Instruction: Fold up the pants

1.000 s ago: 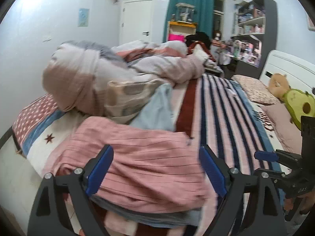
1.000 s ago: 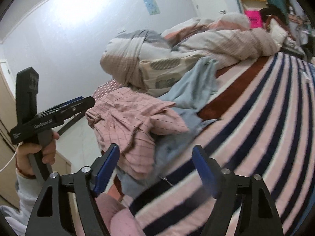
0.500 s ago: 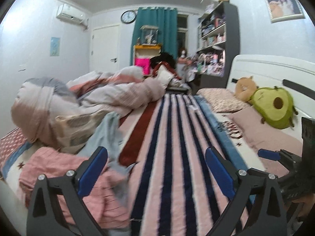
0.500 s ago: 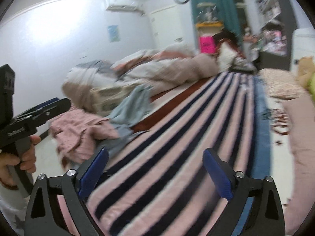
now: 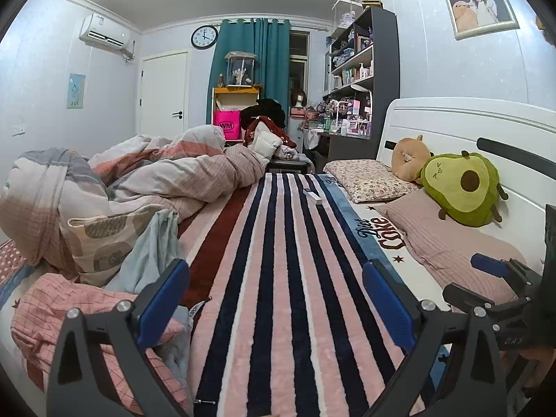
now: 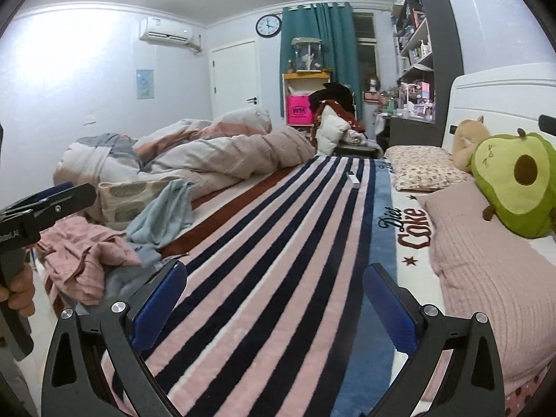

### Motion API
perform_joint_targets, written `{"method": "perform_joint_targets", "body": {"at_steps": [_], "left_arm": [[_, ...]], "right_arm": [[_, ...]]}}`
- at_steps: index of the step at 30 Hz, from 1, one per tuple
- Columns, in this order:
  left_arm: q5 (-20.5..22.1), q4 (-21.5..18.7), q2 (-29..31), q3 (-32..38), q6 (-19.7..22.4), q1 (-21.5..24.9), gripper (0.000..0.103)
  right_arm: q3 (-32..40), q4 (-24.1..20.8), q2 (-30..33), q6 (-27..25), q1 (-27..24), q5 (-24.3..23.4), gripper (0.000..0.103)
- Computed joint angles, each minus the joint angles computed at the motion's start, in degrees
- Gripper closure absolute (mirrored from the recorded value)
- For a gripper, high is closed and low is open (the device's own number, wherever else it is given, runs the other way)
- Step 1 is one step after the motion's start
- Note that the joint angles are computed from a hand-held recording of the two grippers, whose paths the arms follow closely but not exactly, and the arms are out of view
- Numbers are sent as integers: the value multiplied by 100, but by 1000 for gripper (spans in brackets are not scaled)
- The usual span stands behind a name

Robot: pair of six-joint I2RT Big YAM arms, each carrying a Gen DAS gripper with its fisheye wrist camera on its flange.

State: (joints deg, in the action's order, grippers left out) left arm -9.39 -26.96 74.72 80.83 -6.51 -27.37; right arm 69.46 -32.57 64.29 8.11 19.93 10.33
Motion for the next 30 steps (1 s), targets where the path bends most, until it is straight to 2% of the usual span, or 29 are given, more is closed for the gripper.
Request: {"method": "perform_joint_targets", "body": {"at_steps": [10, 30], "left_arm": [[92, 41, -2, -44, -35, -26, 4], [115, 119, -48, -85, 31, -110, 4]], "right_arm": [[20, -145, -50, 152, 129, 392, 2], [-14, -223, -219, 229, 10, 405, 2]]}}
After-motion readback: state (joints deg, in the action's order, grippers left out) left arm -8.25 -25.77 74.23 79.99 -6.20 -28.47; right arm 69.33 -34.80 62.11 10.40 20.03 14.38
